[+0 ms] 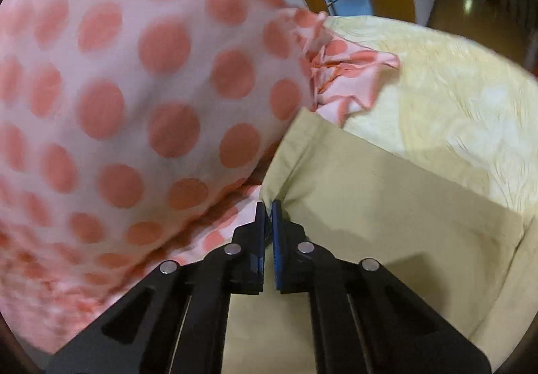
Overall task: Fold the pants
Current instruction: 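Grasp the khaki pant leg hem with the right tool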
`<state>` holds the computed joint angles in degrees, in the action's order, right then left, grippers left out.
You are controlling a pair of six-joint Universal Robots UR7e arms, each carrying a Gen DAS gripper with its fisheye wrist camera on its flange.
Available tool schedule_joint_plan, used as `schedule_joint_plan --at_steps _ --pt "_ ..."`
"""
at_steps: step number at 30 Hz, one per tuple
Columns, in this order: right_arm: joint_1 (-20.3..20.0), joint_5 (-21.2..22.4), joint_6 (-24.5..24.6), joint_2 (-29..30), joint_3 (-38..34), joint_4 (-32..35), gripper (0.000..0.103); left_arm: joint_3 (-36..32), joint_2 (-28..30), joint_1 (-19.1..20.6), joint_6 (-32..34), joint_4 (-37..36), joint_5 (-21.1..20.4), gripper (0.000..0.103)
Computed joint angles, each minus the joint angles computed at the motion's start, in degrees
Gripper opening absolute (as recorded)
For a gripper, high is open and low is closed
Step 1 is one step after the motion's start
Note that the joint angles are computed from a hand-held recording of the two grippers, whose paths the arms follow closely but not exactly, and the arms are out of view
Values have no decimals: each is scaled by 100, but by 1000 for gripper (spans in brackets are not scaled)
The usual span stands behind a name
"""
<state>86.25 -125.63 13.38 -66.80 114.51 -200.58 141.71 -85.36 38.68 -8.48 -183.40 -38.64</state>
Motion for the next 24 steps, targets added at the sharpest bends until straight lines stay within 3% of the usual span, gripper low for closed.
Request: schedule_joint_plan --at_steps 1,5,8,11,13,14,15,17,21,24 --pt "-85 591 -94 -327 514 -526 4 17 -48 -6 -17 -27 2 101" --pt "-319 2037 -171 -1496 2279 -1725 4 124 -359 -108 33 -35 176 101" --pt "-246 2288 82 -2079 3331 -2301 4 140 -586 -201 284 1 305 101" --pt "-404 2136 213 -2263 3939 -2498 3 -35 -696 -132 571 -41 162 101" --pt "-837 2683 508 -2503 4155 -2234 4 -219 -675 42 716 -201 -147 101" --pt "-1076 2987 682 -2690 4229 -2004 9 -356 -622 160 743 -200 -269 101" --pt "-1233 3187 814 -2836 4256 -1771 27 -516 -557 277 716 -67 -324 101" --pt "-1275 3244 906 -2827 4260 -1737 55 -846 -419 535 605 216 -526 101" --pt "-769 2429 1135 -2688 4286 -1788 55 -1323 -113 961 372 508 -960 101" --pt "-792 2729 1268 -2708 4415 -1736 55 -1583 148 1116 232 651 -913 101"
